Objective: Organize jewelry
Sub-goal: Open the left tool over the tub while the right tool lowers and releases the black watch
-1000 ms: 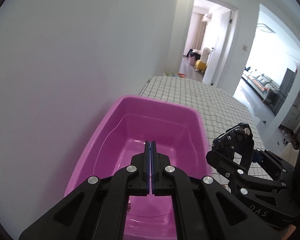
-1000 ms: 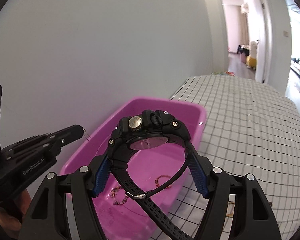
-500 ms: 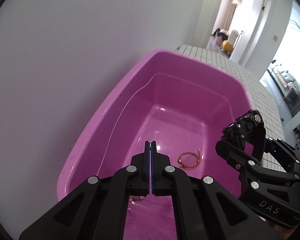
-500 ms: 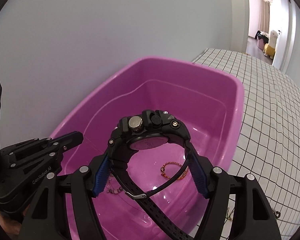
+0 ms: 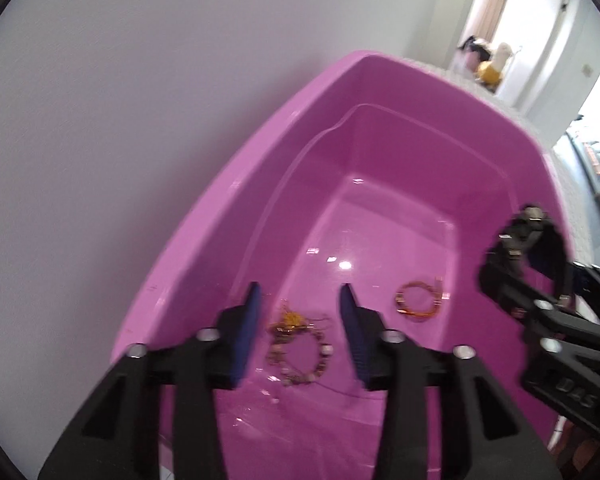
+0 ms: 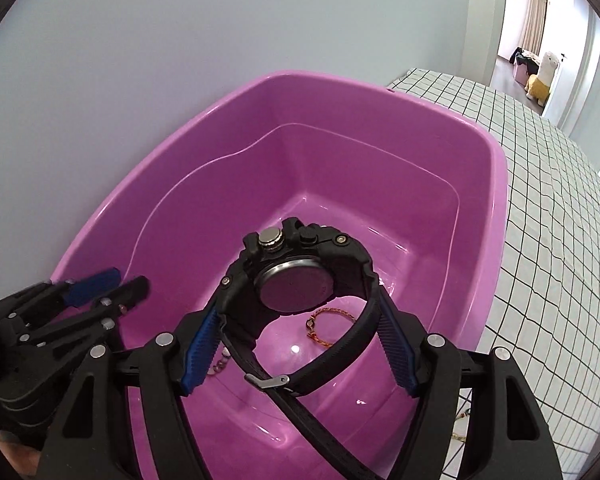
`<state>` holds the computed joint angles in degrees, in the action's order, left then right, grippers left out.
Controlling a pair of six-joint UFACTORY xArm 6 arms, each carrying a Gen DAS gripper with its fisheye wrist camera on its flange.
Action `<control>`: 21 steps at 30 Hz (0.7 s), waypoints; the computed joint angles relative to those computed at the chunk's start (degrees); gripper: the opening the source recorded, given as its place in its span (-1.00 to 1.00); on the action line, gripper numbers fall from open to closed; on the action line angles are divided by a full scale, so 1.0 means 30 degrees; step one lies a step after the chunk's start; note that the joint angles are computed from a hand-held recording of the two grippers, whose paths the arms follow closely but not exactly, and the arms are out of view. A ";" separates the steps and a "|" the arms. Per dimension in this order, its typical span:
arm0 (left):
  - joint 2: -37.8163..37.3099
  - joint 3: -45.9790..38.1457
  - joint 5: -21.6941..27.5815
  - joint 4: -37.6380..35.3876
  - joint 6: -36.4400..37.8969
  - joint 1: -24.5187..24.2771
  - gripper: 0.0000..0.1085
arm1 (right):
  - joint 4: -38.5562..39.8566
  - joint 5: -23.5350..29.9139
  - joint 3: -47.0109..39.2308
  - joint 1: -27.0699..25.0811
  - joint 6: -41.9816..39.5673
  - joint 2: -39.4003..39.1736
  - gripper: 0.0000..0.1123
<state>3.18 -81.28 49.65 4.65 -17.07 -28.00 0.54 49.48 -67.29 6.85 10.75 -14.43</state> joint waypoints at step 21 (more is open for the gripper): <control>-0.1013 0.0277 0.0002 0.1383 -0.0548 -0.0161 0.67 | -0.0530 -0.0530 0.1385 -0.0183 0.1974 -0.1661 0.29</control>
<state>0.14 -80.45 49.66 8.80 -18.71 -28.48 -1.05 47.89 -63.13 6.30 16.67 -19.42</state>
